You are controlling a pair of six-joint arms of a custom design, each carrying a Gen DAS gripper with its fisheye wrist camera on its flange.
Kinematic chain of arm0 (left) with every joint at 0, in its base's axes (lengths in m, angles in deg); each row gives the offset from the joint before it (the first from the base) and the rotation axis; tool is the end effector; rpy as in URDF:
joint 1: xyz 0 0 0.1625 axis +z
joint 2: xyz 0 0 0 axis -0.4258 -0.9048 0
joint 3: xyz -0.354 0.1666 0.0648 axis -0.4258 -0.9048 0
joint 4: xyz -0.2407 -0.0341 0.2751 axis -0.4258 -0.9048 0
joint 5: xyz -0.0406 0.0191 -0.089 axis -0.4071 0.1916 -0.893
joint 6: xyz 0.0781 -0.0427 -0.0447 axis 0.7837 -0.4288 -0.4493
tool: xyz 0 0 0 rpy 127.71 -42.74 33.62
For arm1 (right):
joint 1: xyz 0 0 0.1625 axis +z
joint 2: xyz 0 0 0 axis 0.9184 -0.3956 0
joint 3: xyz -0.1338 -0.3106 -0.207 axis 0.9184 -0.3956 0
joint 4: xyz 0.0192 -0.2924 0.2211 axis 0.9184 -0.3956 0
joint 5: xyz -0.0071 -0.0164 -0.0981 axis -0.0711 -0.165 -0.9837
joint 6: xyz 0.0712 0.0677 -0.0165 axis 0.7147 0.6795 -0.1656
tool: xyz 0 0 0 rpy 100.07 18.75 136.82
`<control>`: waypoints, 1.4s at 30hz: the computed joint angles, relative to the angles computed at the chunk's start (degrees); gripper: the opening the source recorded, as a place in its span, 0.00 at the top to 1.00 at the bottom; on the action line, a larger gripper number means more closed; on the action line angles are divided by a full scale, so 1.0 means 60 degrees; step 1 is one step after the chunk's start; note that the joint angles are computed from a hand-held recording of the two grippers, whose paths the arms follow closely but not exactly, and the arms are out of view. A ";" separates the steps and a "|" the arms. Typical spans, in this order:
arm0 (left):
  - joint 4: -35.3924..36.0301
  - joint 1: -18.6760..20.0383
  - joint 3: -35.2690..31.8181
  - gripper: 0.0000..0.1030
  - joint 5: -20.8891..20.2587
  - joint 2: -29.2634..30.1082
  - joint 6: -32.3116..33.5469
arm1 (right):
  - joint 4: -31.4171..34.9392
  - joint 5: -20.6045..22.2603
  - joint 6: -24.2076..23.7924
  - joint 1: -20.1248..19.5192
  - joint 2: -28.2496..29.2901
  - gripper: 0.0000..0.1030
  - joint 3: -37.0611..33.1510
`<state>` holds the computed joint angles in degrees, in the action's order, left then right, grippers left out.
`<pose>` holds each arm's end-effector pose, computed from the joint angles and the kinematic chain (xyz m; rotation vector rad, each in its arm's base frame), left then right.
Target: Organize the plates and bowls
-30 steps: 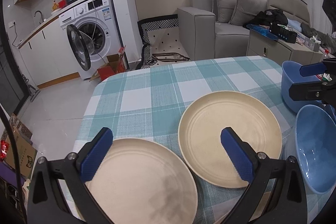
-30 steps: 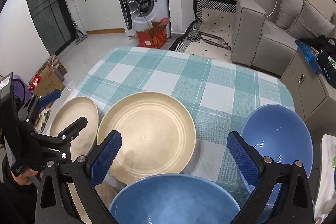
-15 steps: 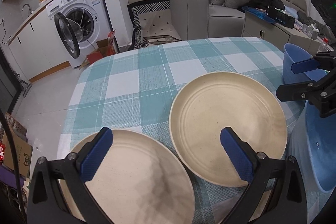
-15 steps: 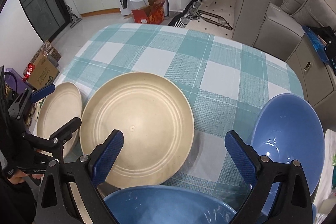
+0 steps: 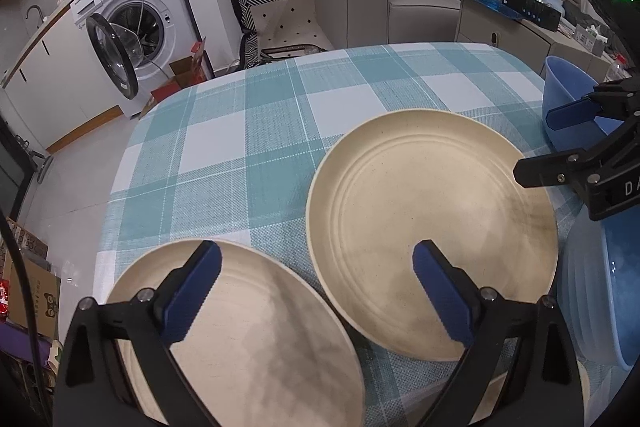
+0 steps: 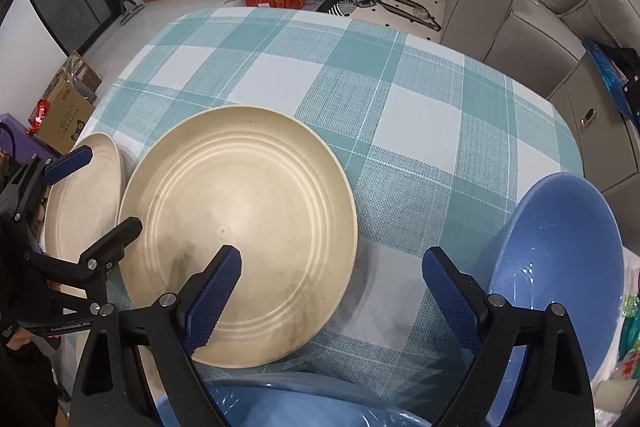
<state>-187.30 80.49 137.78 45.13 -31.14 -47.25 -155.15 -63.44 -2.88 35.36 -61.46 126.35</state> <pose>-0.1833 -0.6292 0.1132 0.6178 2.2566 -0.6231 0.2269 -0.7351 0.1622 0.5439 -2.3587 0.1790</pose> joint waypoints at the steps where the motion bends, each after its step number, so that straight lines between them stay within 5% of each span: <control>1: 0.0072 0.0014 -0.0029 0.06 -0.0041 0.0003 -0.0016 | 0.0177 -0.0003 0.0065 -0.0009 0.0048 0.13 -0.0120; 6: 0.0359 0.0067 -0.0198 0.07 -0.0139 0.0062 -0.0085 | 0.0583 -0.0206 0.0017 -0.0016 0.0273 0.15 -0.0498; 9: 0.0716 0.0113 -0.0324 0.18 -0.0261 0.0071 -0.0283 | 0.0944 -0.0380 -0.0031 -0.0006 0.0487 0.16 -0.0881; 21: 0.0916 0.0210 -0.0460 0.18 -0.0360 0.0180 -0.0339 | 0.1628 -0.0861 -0.0385 0.0043 0.1084 0.19 -0.1749; 35: 0.0634 -0.0010 -0.0149 0.18 -0.0127 0.0019 -0.0263 | 0.0847 -0.0327 -0.0165 0.0098 0.0558 0.19 -0.1378; 42: 0.0630 -0.0072 -0.0064 0.18 0.0118 -0.0159 -0.0231 | 0.1455 -0.0046 -0.0233 0.0244 0.0575 0.19 -0.2465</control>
